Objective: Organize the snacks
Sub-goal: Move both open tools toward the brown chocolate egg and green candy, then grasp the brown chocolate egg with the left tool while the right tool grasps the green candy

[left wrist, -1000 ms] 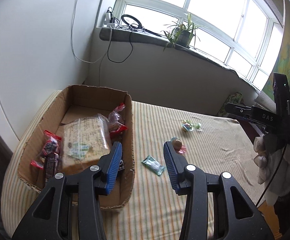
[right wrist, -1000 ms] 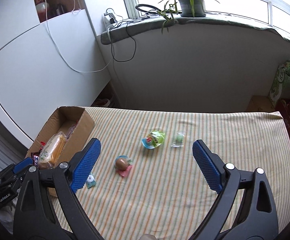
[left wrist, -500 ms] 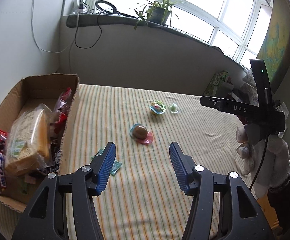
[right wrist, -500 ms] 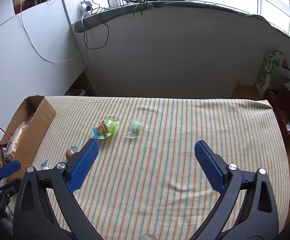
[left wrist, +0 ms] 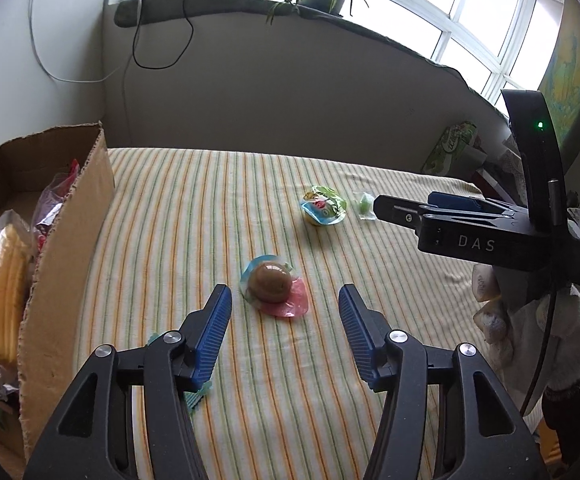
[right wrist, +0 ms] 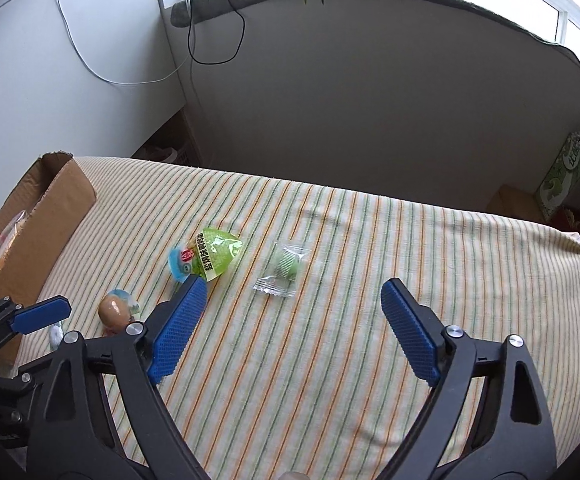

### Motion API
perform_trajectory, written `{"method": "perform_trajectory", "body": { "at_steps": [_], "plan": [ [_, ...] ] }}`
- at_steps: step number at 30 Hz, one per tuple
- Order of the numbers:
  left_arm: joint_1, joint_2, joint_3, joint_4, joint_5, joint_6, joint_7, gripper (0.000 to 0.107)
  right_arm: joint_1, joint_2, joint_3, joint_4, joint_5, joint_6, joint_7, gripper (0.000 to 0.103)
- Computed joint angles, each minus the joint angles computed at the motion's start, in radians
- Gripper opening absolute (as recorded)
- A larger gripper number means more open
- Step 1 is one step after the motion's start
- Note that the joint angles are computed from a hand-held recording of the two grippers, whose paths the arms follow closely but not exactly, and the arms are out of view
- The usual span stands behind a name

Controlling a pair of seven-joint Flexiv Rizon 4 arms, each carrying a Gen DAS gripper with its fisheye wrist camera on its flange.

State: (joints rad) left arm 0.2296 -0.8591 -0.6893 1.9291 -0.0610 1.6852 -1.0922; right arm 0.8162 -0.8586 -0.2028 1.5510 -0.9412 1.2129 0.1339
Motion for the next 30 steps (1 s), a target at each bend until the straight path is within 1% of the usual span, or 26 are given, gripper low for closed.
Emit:
{"method": "perform_trajectory", "body": {
  "at_steps": [1, 4, 6, 9, 10, 12, 13, 14, 15, 16, 17, 19, 20, 26, 30],
  "plan": [
    [-0.013, -0.001, 0.013, -0.009, -0.002, -0.002, -0.001, 0.055, -0.011, -0.011, 0.014, -0.014, 0.012, -0.004, -0.020, 0.085],
    [-0.043, -0.006, 0.041, -0.031, -0.015, -0.008, -0.007, 0.055, -0.029, -0.037, 0.041, -0.050, 0.057, -0.024, -0.068, 0.082],
    [-0.058, -0.010, 0.056, -0.045, -0.023, -0.011, -0.009, 0.049, -0.034, -0.051, 0.045, -0.067, 0.079, -0.017, -0.088, 0.082],
    [-0.077, -0.014, 0.078, -0.062, -0.036, -0.026, -0.008, 0.048, -0.033, -0.066, 0.045, -0.089, 0.110, -0.029, -0.120, 0.080],
    [-0.083, -0.015, 0.084, -0.068, -0.042, -0.033, -0.008, 0.047, -0.037, -0.078, 0.052, -0.109, 0.125, -0.035, -0.138, 0.074],
    [-0.088, -0.018, 0.089, -0.073, -0.050, -0.039, -0.003, 0.043, -0.046, -0.095, 0.074, -0.139, 0.161, -0.054, -0.182, 0.064],
    [-0.086, -0.018, 0.085, -0.072, -0.049, -0.039, 0.004, 0.041, -0.038, -0.098, 0.065, -0.143, 0.168, -0.063, -0.186, 0.064],
    [-0.085, -0.017, 0.084, -0.072, -0.048, -0.043, 0.012, 0.035, -0.033, -0.100, 0.060, -0.145, 0.173, -0.064, -0.189, 0.064],
    [-0.083, -0.016, 0.084, -0.072, -0.047, -0.048, 0.021, 0.033, -0.030, -0.100, 0.057, -0.146, 0.178, -0.065, -0.194, 0.061],
    [-0.084, -0.018, 0.082, -0.072, -0.048, -0.045, 0.028, 0.033, -0.027, -0.100, 0.054, -0.146, 0.182, -0.065, -0.198, 0.054],
    [-0.079, -0.021, 0.075, -0.076, -0.050, -0.051, 0.036, 0.033, -0.023, -0.099, 0.053, -0.146, 0.186, -0.071, -0.202, 0.050],
    [-0.078, -0.024, 0.067, -0.077, -0.056, -0.054, 0.046, 0.032, -0.019, -0.095, 0.049, -0.141, 0.190, -0.069, -0.207, 0.032],
    [-0.076, -0.024, 0.063, -0.073, -0.058, -0.052, 0.049, 0.032, -0.016, -0.085, 0.043, -0.122, 0.187, -0.055, -0.201, 0.028],
    [-0.061, -0.016, 0.047, -0.051, -0.057, -0.042, 0.069, 0.031, 0.004, -0.063, 0.008, -0.070, 0.175, 0.000, -0.149, 0.027],
    [-0.031, -0.018, 0.020, -0.035, -0.049, -0.034, 0.077, 0.031, 0.027, -0.039, -0.027, -0.024, 0.148, 0.033, -0.100, 0.026]
  ]
}}
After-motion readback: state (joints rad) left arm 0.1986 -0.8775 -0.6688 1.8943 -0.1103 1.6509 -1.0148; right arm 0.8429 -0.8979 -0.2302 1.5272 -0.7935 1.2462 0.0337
